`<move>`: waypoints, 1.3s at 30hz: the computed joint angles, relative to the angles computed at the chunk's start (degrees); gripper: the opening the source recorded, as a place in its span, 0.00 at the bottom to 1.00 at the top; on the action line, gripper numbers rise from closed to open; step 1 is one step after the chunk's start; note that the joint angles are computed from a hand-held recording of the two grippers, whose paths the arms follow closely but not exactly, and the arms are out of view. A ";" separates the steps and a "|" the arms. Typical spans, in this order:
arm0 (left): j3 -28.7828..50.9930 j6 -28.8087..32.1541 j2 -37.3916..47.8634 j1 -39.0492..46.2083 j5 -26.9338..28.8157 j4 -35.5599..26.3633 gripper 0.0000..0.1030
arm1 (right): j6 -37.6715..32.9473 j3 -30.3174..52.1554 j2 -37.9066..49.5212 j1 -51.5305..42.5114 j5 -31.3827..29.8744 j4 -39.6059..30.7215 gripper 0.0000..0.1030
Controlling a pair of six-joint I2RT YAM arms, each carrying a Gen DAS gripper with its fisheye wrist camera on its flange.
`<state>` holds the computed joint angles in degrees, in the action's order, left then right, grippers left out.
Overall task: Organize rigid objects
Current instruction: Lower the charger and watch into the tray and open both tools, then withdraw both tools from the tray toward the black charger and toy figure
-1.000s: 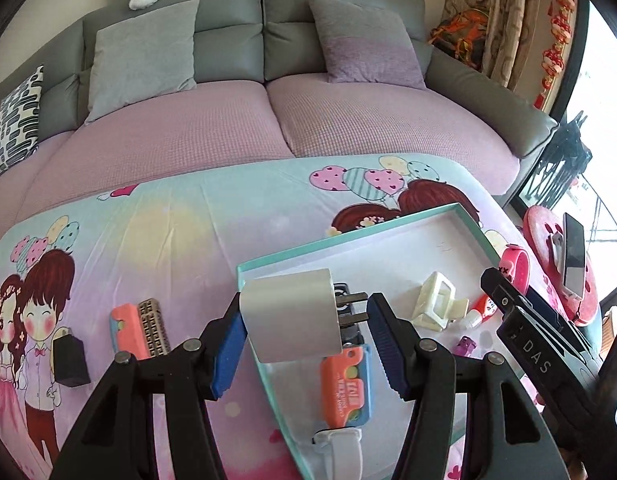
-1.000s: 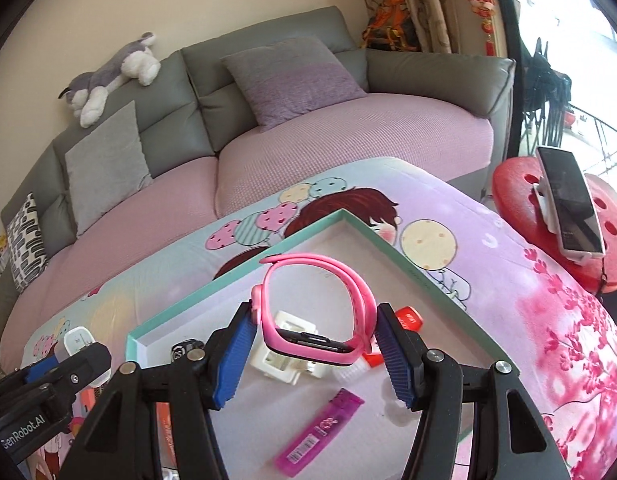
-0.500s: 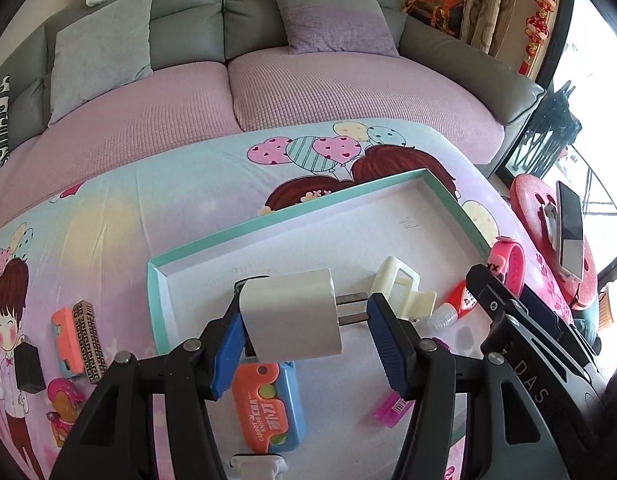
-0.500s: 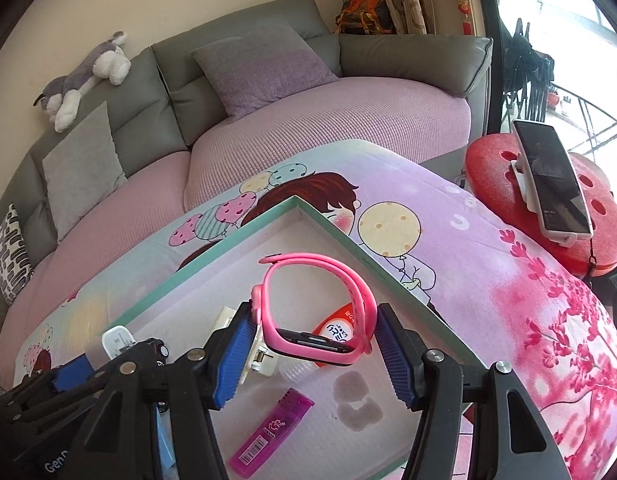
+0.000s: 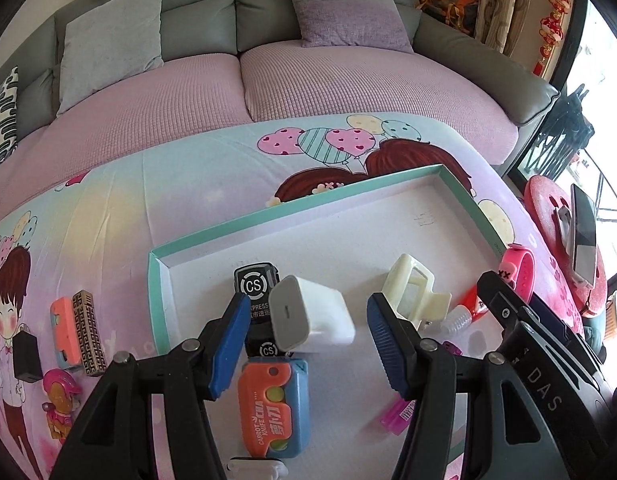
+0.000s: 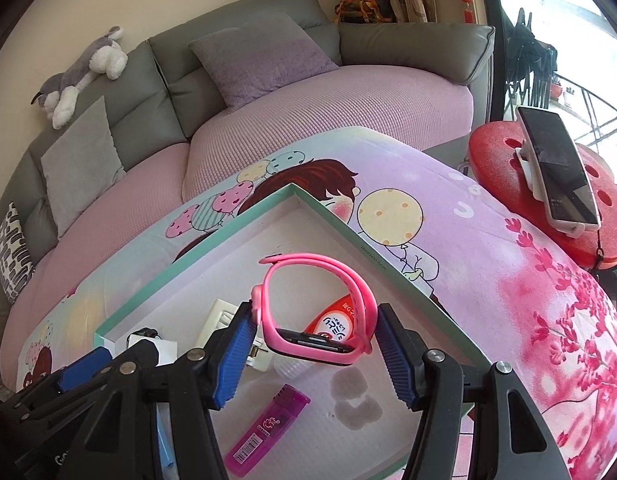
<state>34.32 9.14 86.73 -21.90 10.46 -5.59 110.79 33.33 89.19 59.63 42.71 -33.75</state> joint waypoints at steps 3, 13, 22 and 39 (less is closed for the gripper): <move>0.04 0.18 -0.32 0.92 -0.16 -0.16 0.63 | -0.41 -0.34 -0.24 -0.19 -0.11 0.59 0.62; -0.80 0.12 -2.54 6.89 0.43 0.31 0.83 | 0.03 -0.45 -0.52 0.18 0.58 1.25 0.82; -1.47 0.01 -0.83 15.45 0.71 3.56 0.92 | -2.15 0.43 0.01 0.34 1.70 2.06 1.00; -4.11 0.67 0.81 28.78 5.91 8.06 0.92 | -9.57 7.27 5.07 1.27 5.66 3.41 1.00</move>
